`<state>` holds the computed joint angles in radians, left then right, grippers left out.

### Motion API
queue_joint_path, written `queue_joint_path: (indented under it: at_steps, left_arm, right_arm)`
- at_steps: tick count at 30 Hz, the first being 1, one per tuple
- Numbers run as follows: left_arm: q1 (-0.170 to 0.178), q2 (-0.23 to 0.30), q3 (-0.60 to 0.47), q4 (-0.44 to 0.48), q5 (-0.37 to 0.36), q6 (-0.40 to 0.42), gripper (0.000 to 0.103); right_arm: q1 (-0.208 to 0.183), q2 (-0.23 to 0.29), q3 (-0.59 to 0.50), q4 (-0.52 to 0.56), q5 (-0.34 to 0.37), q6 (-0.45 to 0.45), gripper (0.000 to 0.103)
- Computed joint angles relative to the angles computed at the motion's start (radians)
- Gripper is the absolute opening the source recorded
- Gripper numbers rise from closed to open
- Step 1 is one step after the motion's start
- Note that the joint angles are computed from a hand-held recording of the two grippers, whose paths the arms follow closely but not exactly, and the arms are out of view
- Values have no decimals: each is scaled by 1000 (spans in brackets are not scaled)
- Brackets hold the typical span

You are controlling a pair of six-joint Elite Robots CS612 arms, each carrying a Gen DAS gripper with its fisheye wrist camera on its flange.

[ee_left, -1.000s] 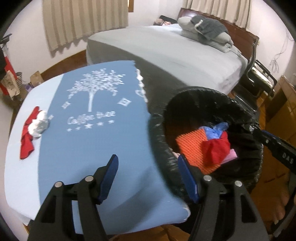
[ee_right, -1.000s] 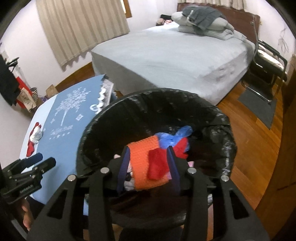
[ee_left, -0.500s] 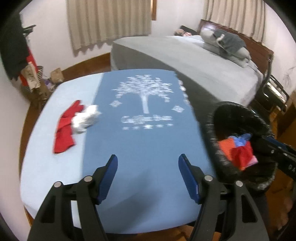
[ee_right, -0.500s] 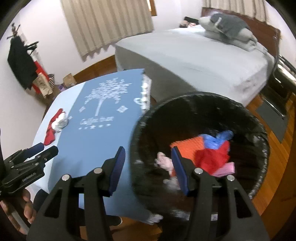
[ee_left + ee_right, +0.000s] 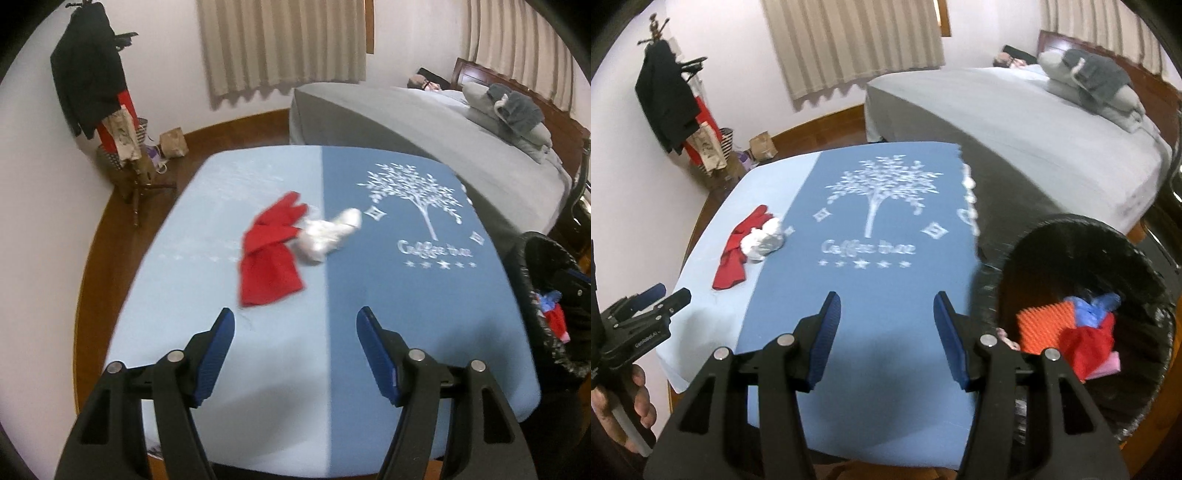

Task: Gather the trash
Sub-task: 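Move both open tools back over the red glove and white tissue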

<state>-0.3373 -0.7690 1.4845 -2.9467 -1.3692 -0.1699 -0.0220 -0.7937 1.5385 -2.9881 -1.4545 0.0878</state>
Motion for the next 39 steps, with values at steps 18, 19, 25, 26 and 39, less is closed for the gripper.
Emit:
queue_joint_path:
  at_steps: [18,19,25,26,39]
  left_arm:
    - [54,102,-122,16,-64,106,68]
    - [57,108,-132,24,-71,108,67]
    - [67,156,-200,70,-111,128,67]
    - [68,165,-212,77,-114,132,67]
    - [100,228,-309,165,-204,157,21]
  right_arm:
    - [90,153,-232,52,-15,1,56]
    - [92,161,-246,61,-14,5,56]
    - [104,204,-316,102,-16,9,56]
    - [105,211,-326,109,-15,10,56]
    - [123,293,-458,180,0,25,56]
